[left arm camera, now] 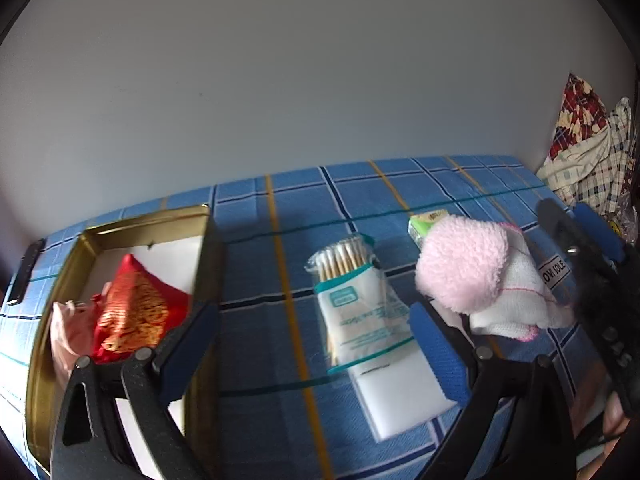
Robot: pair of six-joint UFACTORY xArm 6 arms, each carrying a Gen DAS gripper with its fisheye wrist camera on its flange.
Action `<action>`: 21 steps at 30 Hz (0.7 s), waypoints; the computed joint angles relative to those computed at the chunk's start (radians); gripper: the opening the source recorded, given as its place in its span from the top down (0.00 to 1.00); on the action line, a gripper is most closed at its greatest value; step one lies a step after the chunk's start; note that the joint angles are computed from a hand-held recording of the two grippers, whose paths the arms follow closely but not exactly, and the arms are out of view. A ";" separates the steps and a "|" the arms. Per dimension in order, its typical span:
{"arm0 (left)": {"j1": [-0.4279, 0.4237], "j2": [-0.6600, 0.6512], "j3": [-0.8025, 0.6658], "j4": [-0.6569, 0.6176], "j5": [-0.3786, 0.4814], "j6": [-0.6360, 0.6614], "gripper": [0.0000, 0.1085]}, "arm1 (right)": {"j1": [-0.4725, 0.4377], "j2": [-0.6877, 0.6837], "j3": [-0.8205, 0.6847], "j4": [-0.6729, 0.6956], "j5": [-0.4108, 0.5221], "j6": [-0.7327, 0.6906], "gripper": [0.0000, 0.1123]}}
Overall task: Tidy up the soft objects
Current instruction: 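Grasp the cotton swab pack with the left tool while the right tool reaches the pink fluffy sock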
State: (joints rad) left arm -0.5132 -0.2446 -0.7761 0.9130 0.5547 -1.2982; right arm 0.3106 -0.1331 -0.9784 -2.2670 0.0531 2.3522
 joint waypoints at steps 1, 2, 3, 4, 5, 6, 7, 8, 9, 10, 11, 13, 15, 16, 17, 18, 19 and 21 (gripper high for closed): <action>0.001 0.023 -0.016 -0.002 -0.005 -0.001 0.10 | 0.001 -0.004 0.005 0.011 0.012 -0.007 0.38; 0.006 0.048 -0.029 -0.017 -0.022 0.015 0.10 | 0.002 -0.011 0.013 0.015 0.026 -0.007 0.37; 0.013 0.068 -0.041 -0.033 -0.032 0.027 0.10 | 0.000 -0.018 0.020 0.020 0.036 -0.008 0.36; 0.018 0.094 -0.056 -0.048 -0.036 0.035 0.10 | -0.002 -0.020 0.020 0.016 0.036 -0.001 0.35; 0.021 0.112 -0.066 -0.063 -0.039 0.047 0.10 | -0.002 -0.019 0.020 0.014 0.035 0.004 0.35; 0.024 0.118 -0.068 -0.082 -0.044 0.060 0.10 | -0.003 -0.019 0.019 0.016 0.032 0.005 0.35; 0.031 0.131 -0.072 -0.100 -0.056 0.074 0.10 | -0.004 -0.018 0.018 0.022 0.030 -0.002 0.35; 0.038 0.142 -0.075 -0.122 -0.060 0.087 0.12 | -0.004 -0.018 0.020 0.031 0.032 -0.012 0.35; 0.044 0.147 -0.074 -0.134 -0.066 0.093 0.14 | -0.002 -0.019 0.022 0.040 0.034 -0.021 0.35; 0.047 0.152 -0.073 -0.136 -0.080 0.098 0.21 | -0.003 -0.018 0.021 0.042 0.031 -0.026 0.35; 0.050 0.159 -0.074 -0.136 -0.094 0.106 0.30 | -0.002 -0.015 0.020 0.059 0.031 -0.048 0.35; 0.057 0.166 -0.064 -0.157 -0.146 0.140 0.52 | 0.000 -0.016 0.026 0.088 0.036 -0.087 0.35; 0.058 0.168 -0.064 -0.147 -0.154 0.138 0.65 | 0.006 -0.018 0.032 0.110 0.047 -0.119 0.35; 0.058 0.164 -0.061 -0.133 -0.156 0.130 0.69 | 0.009 -0.018 0.036 0.123 0.056 -0.137 0.35; 0.062 0.159 -0.053 -0.135 -0.173 0.138 0.71 | 0.012 -0.019 0.040 0.138 0.061 -0.155 0.35; 0.067 0.149 -0.043 -0.128 -0.189 0.132 0.71 | 0.014 -0.018 0.041 0.144 0.064 -0.164 0.35; 0.070 0.140 -0.037 -0.110 -0.194 0.116 0.73 | 0.016 -0.018 0.044 0.149 0.066 -0.170 0.35; 0.069 0.100 -0.018 -0.014 -0.186 0.029 0.73 | 0.025 -0.022 0.047 0.139 0.073 -0.163 0.35</action>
